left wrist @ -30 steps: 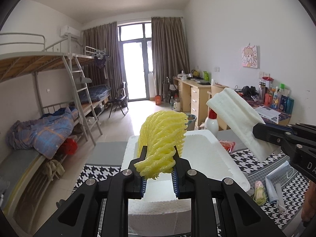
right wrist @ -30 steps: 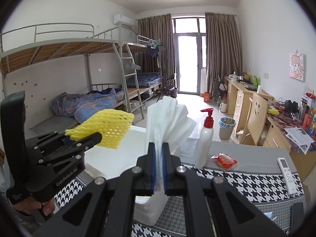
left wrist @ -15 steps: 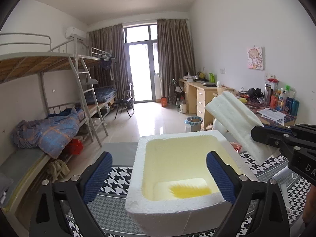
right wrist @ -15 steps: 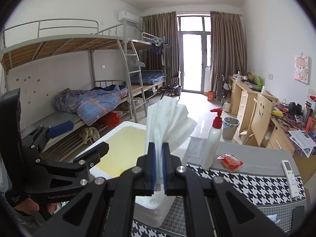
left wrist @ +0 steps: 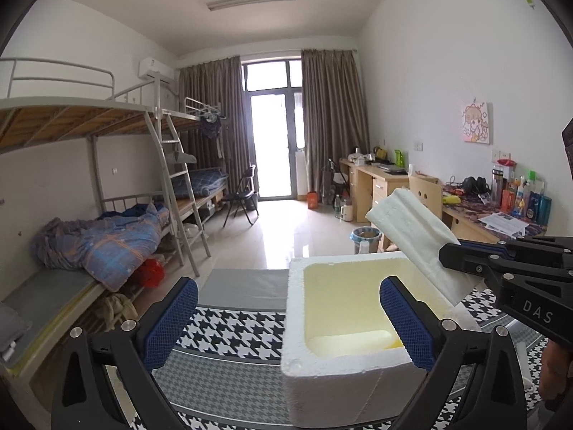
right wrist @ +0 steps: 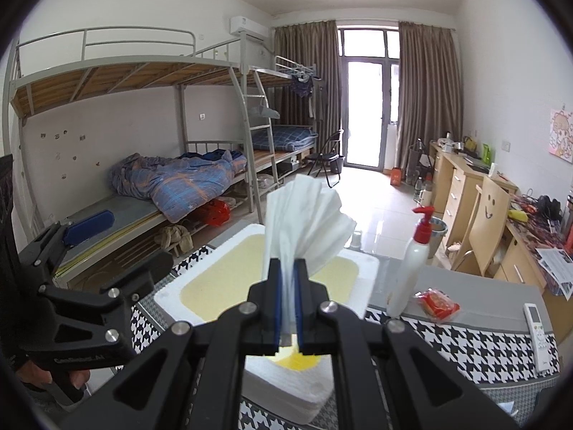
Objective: Organize soft objects
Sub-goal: 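Lower the white masks into the foam box and open the right gripper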
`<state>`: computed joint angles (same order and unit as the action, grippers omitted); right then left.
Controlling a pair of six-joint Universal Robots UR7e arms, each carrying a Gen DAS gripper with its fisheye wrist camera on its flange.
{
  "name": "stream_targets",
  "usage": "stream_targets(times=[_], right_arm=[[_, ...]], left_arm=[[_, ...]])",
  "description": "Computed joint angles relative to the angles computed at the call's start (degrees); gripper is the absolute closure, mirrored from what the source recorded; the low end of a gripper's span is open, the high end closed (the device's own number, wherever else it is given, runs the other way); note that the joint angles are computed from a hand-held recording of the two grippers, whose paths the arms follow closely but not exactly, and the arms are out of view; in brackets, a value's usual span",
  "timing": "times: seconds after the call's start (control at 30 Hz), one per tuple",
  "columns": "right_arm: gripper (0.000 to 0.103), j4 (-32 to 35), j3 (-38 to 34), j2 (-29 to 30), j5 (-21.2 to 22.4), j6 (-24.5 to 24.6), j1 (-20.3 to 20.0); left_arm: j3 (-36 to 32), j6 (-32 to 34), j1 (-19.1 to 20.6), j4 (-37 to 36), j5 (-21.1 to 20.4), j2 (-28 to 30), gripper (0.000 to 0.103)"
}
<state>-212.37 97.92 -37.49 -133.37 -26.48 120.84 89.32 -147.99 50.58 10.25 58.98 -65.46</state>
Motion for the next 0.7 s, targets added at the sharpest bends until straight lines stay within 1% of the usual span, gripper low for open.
stream_targets(times=[0.2, 0.33, 0.53, 0.57, 0.63, 0.67, 0.7], right_arm=[[0.094, 1.67, -1.84, 1.19, 0.91, -0.25, -0.33], [0.094, 2.60, -2.24, 1.40, 2.51, 0.71, -0.87], [0.093, 4.80, -3.51, 2.03, 1.90, 2.33, -1.32], [0.090, 5.08, -3.66, 2.18, 1.83, 2.36, -1.37], [0.081, 5.96, -4.11, 2.41, 1.49, 3.00, -1.42], [0.069, 6.39, -4.19, 2.43, 1.41, 3.50, -1.48], [0.053, 6.58, -4.29, 2.49, 1.47, 3.73, -1.49]], left_arm=[[0.67, 0.26, 0.76, -1.65, -0.83, -0.91, 0.001], [0.46, -0.14, 1.45, -1.68, -1.11, -0.95, 0.001], [0.72, -0.20, 1.91, -2.25, -1.61, -1.12, 0.001], [0.72, -0.31, 1.92, -2.24, -1.70, -1.11, 0.001], [0.63, -0.44, 1.96, -2.15, -1.82, -1.00, 0.001], [0.81, -0.43, 1.98, -2.33, -2.00, -1.07, 0.001], [0.71, -0.40, 2.12, -2.37, -2.00, -1.08, 0.001]])
